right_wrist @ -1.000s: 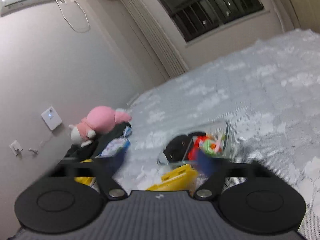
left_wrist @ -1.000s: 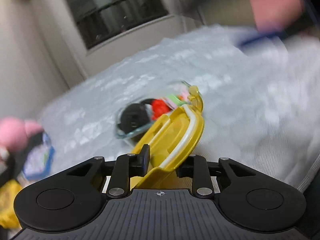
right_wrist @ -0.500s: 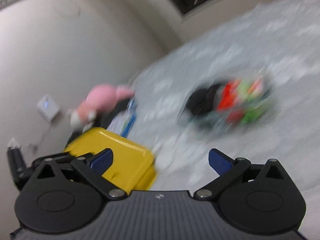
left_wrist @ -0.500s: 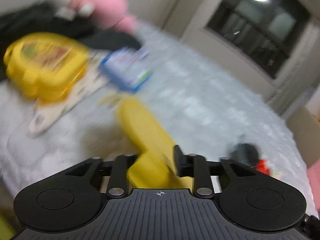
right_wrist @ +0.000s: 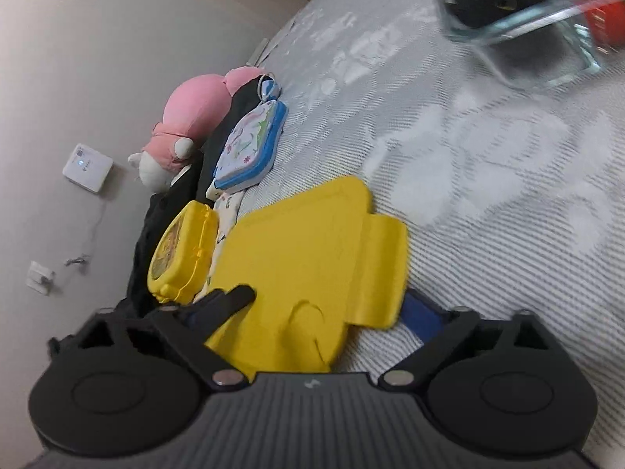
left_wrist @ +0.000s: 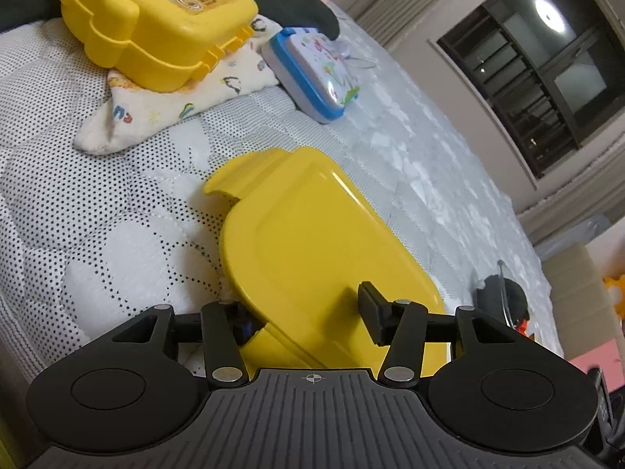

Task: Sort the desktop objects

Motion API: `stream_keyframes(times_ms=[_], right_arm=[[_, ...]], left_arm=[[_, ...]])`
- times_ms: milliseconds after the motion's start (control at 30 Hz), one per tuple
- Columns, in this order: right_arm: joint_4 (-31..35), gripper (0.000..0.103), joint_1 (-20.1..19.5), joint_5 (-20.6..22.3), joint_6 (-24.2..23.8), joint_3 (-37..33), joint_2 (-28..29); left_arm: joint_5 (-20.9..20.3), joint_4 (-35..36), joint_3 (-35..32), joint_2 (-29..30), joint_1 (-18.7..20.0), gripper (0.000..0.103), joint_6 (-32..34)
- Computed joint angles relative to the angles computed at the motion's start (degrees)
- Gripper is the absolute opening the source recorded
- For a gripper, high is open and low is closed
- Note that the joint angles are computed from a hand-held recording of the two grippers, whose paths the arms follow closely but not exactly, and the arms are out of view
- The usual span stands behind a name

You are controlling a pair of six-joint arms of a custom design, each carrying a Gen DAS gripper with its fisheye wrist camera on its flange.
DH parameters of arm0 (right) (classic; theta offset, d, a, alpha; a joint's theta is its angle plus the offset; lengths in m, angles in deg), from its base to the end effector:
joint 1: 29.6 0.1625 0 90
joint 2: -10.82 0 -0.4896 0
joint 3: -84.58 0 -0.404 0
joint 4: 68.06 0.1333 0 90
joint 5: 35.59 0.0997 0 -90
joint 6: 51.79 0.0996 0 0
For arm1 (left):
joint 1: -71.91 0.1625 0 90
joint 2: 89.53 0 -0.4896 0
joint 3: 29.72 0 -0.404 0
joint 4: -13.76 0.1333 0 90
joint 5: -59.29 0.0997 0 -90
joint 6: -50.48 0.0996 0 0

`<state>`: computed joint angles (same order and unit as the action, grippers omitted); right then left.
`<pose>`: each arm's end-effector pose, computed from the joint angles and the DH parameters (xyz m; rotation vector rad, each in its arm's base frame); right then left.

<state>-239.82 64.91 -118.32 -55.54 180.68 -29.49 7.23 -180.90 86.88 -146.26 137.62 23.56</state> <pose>0.2031 -0.7196 0.1000 -0.2545 2.9271 -0.6762 -0.0685 -0.6246 0.2369 -0.4216 2.5529 -1.3326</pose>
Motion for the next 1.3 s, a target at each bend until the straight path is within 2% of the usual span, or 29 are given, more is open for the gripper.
stream_keyframes(times_ms=[100,167,200,333,400,467,533,600,700,833,867,933,967,1000,1067,1133,1167,1200,1233,1267,1300], right_arm=[[-2.48,0.102,1.81,-4.31,-3.82,-1.48,2.05],[-4.13,0.098,2.73,-6.39,-6.08,-2.02,3.16],[-4.43,0.093,3.00,-7.18,-7.40,-2.08,3.33],[-2.62,0.082,2.32,-6.30,-11.90,-0.74,1.95],[-0.41,0.083,1.15,-3.55,-12.69,0.99,0.07],[2.25,0.088,-0.81,1.42,-11.02,2.94,-1.90],[4.80,0.099,-2.36,6.27,-8.04,3.80,-3.06],[4.78,0.103,-2.18,6.79,-5.87,3.44,-2.77],[3.80,0.103,-0.40,3.59,-4.40,0.95,-0.57],[0.45,0.101,0.77,2.99,-0.94,-2.59,3.11],[-0.81,0.096,0.89,3.08,0.32,-3.02,3.78],[-0.31,0.060,1.21,1.42,2.62,-3.98,4.35],[0.38,0.049,1.07,0.79,3.20,-4.17,4.27],[1.06,0.025,0.71,0.64,2.97,-4.15,4.03],[3.63,0.021,-1.37,5.01,3.76,-3.95,3.29],[3.44,0.019,-3.05,7.94,4.88,-2.53,2.25],[2.09,0.019,-3.38,7.80,4.22,-1.55,1.68],[0.62,0.019,-3.66,7.53,3.46,-0.56,1.10],[-1.06,0.020,-3.93,7.33,2.69,0.60,0.35],[-3.01,0.020,-4.05,6.94,2.21,1.58,-0.29],[-4.13,0.020,-4.15,6.53,1.25,2.30,-1.09]], left_arm=[[-0.45,0.29,-0.15,-0.18,0.30,0.055,-0.01],[-0.50,0.51,0.12,-0.50,0.30,0.056,0.13],[-0.63,0.87,0.24,-0.72,0.29,0.058,0.28],[-1.56,0.94,0.97,-1.32,0.37,0.061,0.36],[-2.26,0.30,1.48,-1.52,0.57,0.063,0.48],[-3.43,-0.70,2.09,-1.77,0.99,0.063,0.32],[-4.26,-1.52,2.60,-1.97,1.26,0.063,0.15],[-4.67,-2.40,2.89,-1.92,1.36,0.067,-0.26],[-4.91,-2.73,3.10,-2.02,1.41,0.069,-0.07],[-7.13,-2.91,3.22,-2.92,2.52,0.071,-0.15],[-7.71,-3.68,3.46,-2.84,2.58,0.075,-0.56],[-8.97,-5.34,3.93,-2.65,2.72,0.083,-1.35],[-10.29,-6.76,4.08,-2.43,3.03,0.091,-1.44],[-11.48,-7.28,3.94,-2.25,3.34,0.094,-1.49],[-12.56,-7.01,3.30,-1.85,3.63,0.094,-1.63],[-11.42,-5.43,2.25,-1.31,3.01,0.094,-1.00],[-10.44,-4.47,1.71,-1.02,2.51,0.090,-0.74],[-8.82,-3.22,1.19,-0.74,1.78,0.071,-1.05],[-7.27,-1.82,0.62,-0.47,1.07,0.060,-1.37],[-6.36,-0.08,-0.01,-0.22,0.49,0.041,-1.62],[-7.06,0.33,-0.33,0.18,0.13,0.038,-1.83]])
